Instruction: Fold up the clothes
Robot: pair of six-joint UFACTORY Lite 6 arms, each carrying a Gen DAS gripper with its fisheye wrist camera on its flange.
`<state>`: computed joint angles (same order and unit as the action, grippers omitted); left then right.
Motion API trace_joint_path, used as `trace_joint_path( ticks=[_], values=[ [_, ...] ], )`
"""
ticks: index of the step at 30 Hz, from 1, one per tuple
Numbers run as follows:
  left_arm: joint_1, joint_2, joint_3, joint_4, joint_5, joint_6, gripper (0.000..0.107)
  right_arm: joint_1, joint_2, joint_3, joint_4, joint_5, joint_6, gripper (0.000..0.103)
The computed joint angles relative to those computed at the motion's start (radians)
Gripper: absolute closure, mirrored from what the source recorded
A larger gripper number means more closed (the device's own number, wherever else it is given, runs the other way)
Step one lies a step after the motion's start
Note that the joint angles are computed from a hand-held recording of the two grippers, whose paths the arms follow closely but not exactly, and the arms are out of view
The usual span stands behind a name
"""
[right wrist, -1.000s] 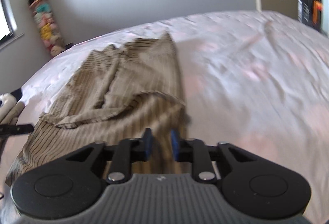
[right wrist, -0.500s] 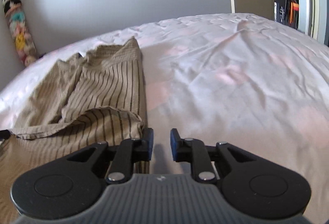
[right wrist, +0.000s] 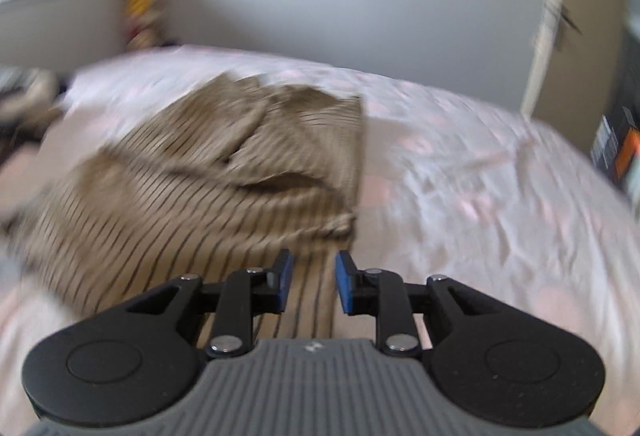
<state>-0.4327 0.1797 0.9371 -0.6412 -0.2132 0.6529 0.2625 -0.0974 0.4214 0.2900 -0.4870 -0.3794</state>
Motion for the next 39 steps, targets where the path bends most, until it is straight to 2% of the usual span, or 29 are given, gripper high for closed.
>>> trace_joint_path(
  ticks=[4, 6, 10, 12, 15, 17, 18, 25, 30, 33, 35, 36, 38, 39],
  values=[
    [-0.136, -0.098, -0.119, -0.290, -0.059, 0.418, 0.057, 0.051, -0.161, -0.098, 0.056, 0.076, -0.166, 0.069],
    [-0.200, -0.118, -0.161, -0.387, -0.087, 0.563, 0.057, 0.064, -0.207, -0.110, 0.084, 0.117, -0.233, 0.069],
    [-0.334, -0.102, -0.200, -0.587, -0.211, 0.827, 0.057, 0.122, -0.265, -0.088, 0.362, 0.223, -0.617, 0.068],
    [-0.381, -0.072, -0.199, -0.641, -0.268, 0.906, 0.057, 0.148, -0.277, -0.082, 0.516, 0.255, -0.826, 0.064],
    [-0.431, -0.018, -0.192, -0.650, -0.338, 0.971, 0.056, 0.232, -0.259, -0.087, 0.779, 0.209, -1.140, 0.048],
    [-0.446, 0.037, -0.170, -0.649, -0.375, 1.023, 0.056, 0.293, -0.221, -0.080, 0.915, 0.169, -1.318, 0.045],
    [-0.452, 0.068, -0.156, -0.648, -0.395, 1.050, 0.056, 0.320, -0.197, -0.079, 0.928, 0.147, -1.354, 0.045],
    [-0.441, 0.226, -0.116, -0.569, -0.492, 1.124, 0.056, 0.415, 0.023, -0.098, 0.758, -0.079, -1.369, 0.043],
    [-0.427, 0.313, -0.095, -0.434, -0.552, 1.045, 0.058, 0.416, 0.176, -0.130, 0.517, -0.274, -1.149, 0.043],
    [-0.410, 0.364, -0.057, -0.378, -0.568, 1.007, 0.069, 0.406, 0.278, -0.099, 0.440, -0.373, -1.047, 0.045],
    [-0.401, 0.410, -0.026, -0.346, -0.592, 0.993, 0.081, 0.397, 0.346, -0.074, 0.402, -0.444, -0.996, 0.046],
    [-0.397, 0.432, -0.012, -0.333, -0.604, 0.987, 0.083, 0.393, 0.381, -0.061, 0.387, -0.480, -0.976, 0.051],
    [-0.387, 0.450, 0.010, -0.326, -0.601, 0.986, 0.095, 0.391, 0.455, -0.025, 0.389, -0.540, -0.962, 0.066],
    [-0.380, 0.445, 0.016, -0.330, -0.582, 0.992, 0.096, 0.397, 0.476, -0.013, 0.399, -0.559, -0.968, 0.082]
  ],
)
